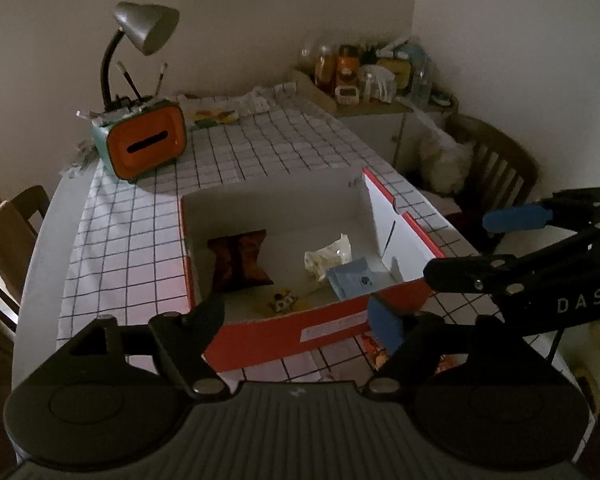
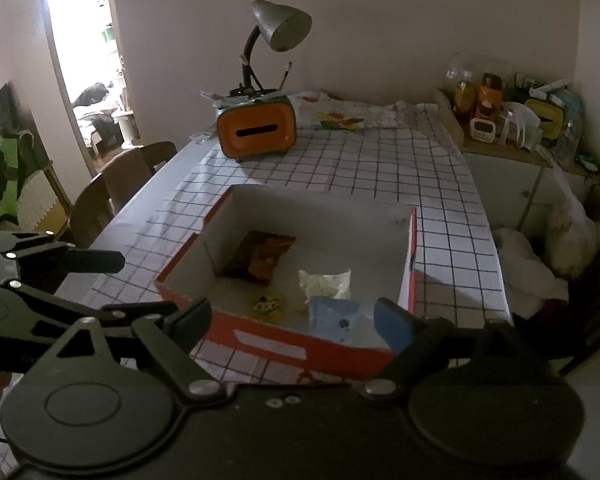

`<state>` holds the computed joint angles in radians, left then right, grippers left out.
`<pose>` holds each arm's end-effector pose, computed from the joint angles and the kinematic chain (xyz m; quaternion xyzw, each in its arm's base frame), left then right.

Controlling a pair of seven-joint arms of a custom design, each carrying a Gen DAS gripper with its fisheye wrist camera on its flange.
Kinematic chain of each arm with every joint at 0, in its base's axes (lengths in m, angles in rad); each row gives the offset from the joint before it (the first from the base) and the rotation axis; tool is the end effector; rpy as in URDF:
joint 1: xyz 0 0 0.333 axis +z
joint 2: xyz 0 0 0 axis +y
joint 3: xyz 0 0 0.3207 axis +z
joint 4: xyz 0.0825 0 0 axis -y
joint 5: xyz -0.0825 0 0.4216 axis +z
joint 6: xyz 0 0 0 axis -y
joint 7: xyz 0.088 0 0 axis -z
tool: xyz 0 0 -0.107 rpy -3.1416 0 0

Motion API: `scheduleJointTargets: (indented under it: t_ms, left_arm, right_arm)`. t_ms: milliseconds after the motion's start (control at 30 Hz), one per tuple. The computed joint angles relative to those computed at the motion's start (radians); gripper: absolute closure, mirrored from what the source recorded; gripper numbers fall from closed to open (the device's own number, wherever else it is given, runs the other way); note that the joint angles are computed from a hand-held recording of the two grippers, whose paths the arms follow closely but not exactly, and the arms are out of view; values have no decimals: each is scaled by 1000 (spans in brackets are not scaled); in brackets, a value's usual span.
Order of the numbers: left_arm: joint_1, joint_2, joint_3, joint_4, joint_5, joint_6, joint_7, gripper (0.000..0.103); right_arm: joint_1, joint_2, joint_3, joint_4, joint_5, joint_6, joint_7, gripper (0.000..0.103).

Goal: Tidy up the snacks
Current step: 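Lift both open tools out of the red box back toward the snacks, then grasp the round silver snack with the left tool while the right tool grasps the black bag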

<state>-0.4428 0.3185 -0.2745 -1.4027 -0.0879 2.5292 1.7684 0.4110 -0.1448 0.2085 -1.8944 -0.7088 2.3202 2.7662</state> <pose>0.5830 -0.4611 0.6270 -0.3377 0.8502 -0.3804 0.1354 0.4898 0.3439 0.6287 -0.5670 0.7115 -0.2897 0.2973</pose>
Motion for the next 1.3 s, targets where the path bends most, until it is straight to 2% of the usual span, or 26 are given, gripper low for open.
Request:
scheduleJointTargets:
  t_ms: [200,233,300,367,433,600,933,1300]
  left_arm:
    - [57,-89,-26,-119,-127,45,89,16]
    - [65,-104,-29,-140,-147,55,105,15]
    - [77,-139,-30,-190,-184,86,132,10]
    - [86,-174,-29,-245,-217,126,155,3]
    - [92,-203,-25,-290,-240,150,166,2]
    - [105,-253,-16,-367,-287,137,192,2]
    - [119,-310,6,-494,-283,105,150,2]
    - [133,-296,16,-550,-119,92,-52,2]
  right_arm:
    - [21,-3,26,-2,-29,-24,22,12]
    - [25,-4,29,-5,-38,-20,31,5]
    - [29,-13,36,-25,-80,11,71,0]
    - [35,-18,41,-40,-93,26,88,0]
    - [41,-21,46,-56,-99,42,112,0]
    - [60,-9,57,-77,-97,36,124,0]
    - [98,40,44,-101,-65,68,109,0]
    - [120,100,22,-103,-28,100,87,2]
